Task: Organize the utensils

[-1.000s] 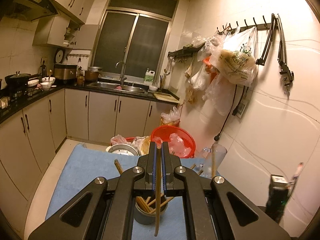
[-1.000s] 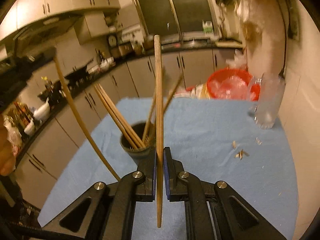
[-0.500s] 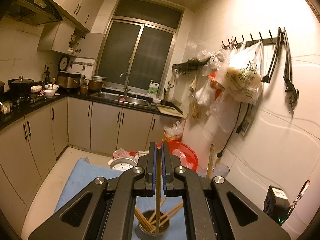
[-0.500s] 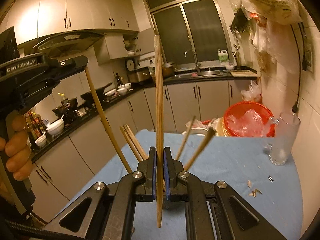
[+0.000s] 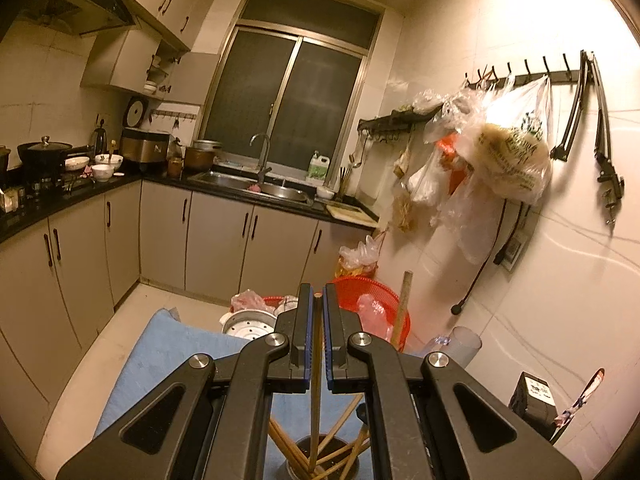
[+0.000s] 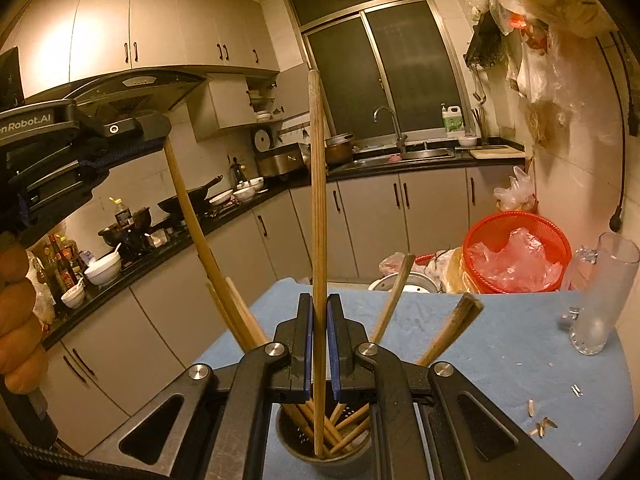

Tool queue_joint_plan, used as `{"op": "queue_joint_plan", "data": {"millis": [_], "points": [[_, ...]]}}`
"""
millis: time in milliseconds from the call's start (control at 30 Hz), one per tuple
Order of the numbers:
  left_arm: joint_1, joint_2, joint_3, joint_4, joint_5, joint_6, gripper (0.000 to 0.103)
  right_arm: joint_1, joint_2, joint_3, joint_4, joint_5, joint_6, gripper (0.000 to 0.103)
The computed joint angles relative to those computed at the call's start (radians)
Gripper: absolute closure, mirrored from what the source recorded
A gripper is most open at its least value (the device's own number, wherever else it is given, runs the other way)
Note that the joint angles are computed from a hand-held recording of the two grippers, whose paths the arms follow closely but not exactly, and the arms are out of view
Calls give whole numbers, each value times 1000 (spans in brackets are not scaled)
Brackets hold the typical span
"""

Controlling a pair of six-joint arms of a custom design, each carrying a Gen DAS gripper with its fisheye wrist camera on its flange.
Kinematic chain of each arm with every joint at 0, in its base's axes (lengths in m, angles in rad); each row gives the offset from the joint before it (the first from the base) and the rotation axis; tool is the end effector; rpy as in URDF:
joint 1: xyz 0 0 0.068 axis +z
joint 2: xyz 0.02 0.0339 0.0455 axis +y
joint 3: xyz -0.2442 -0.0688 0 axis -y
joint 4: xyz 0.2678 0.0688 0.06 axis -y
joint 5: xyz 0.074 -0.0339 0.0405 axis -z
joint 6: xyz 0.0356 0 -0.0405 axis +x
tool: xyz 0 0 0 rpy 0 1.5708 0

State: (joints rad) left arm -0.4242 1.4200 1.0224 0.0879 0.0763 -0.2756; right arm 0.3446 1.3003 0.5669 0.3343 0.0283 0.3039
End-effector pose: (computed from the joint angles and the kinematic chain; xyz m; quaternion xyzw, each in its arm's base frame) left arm 0.3249 -0.1497 0.2732 0.0823 0.8032 -0.2309 0.5429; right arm 0.2778 0.0987 0.1715 -0.0091 0.8331 0.1650 0.5278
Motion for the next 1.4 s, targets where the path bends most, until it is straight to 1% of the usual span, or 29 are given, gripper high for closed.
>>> {"op": "queue_joint_plan", "data": {"millis": [133, 267, 467, 567, 600, 633, 667, 733, 833, 867, 933, 967, 1000, 1033, 1100, 1133, 1167, 1200, 1233, 1267, 1300, 1400], "points": [[-9, 39, -2, 11, -6, 10, 99, 5, 83, 3, 71, 15, -19, 96], [-12, 49, -23, 18, -7, 19, 99, 7, 125, -20, 123, 21, -34, 96], [-9, 50, -77, 29, 3, 11, 99, 0, 115, -71, 133, 22, -30, 96], [-19, 49, -100, 31, -15, 11, 99, 0, 100, -97, 128, 24, -18, 95], [-21, 45, -109, 31, -24, 9, 99, 3, 85, -114, 131, 32, -14, 94], [-20, 37, -120, 31, -25, 3, 99, 4, 76, -120, 127, 33, -13, 88], [-16, 28, -129, 30, -20, -6, 99, 8, 56, -130, 115, 42, -11, 79], [-8, 7, -147, 23, -10, -18, 98, 11, 23, -148, 108, 51, -8, 69], [-4, -29, -167, 9, -11, -22, 97, 23, -59, -186, 77, 70, -1, 68], [-1, -49, -180, 1, -8, -23, 94, 28, -96, -199, 57, 75, 3, 68], [3, -89, -207, -10, -7, -29, 79, 34, -166, -224, 21, 85, 7, 66], [7, -113, -226, -15, -7, -31, 62, 36, -215, -239, -9, 85, 9, 62], [12, -138, -245, -17, -6, -33, 52, 41, -258, -252, -38, 93, 13, 60], [16, -166, -271, -15, -7, -35, 51, 46, -296, -263, -62, 101, 18, 56], [28, -227, -316, -39, -4, -27, 50, 59, -388, -291, -126, 110, 32, 53], [36, -255, -338, -61, -2, -23, 48, 66, -437, -303, -163, 116, 40, 50], [43, -277, -356, -81, 0, -22, 45, 71, -483, -314, -199, 123, 46, 44], [51, -298, -376, -103, 8, -20, 41, 80, -547, -331, -248, 130, 57, 41], [61, -318, -397, -122, 20, -18, 38, 83, -589, -344, -278, 131, 63, 34], [67, -337, -419, -141, 28, -15, 34, 95, -635, -356, -320, 145, 75, 30], [68, -351, -438, -154, 28, -10, 33, 113, -678, -362, -368, 164, 89, 29], [58, -399, -508, -189, 12, 25, 32, 153, -762, -379, -464, 189, 118, 26]]}}
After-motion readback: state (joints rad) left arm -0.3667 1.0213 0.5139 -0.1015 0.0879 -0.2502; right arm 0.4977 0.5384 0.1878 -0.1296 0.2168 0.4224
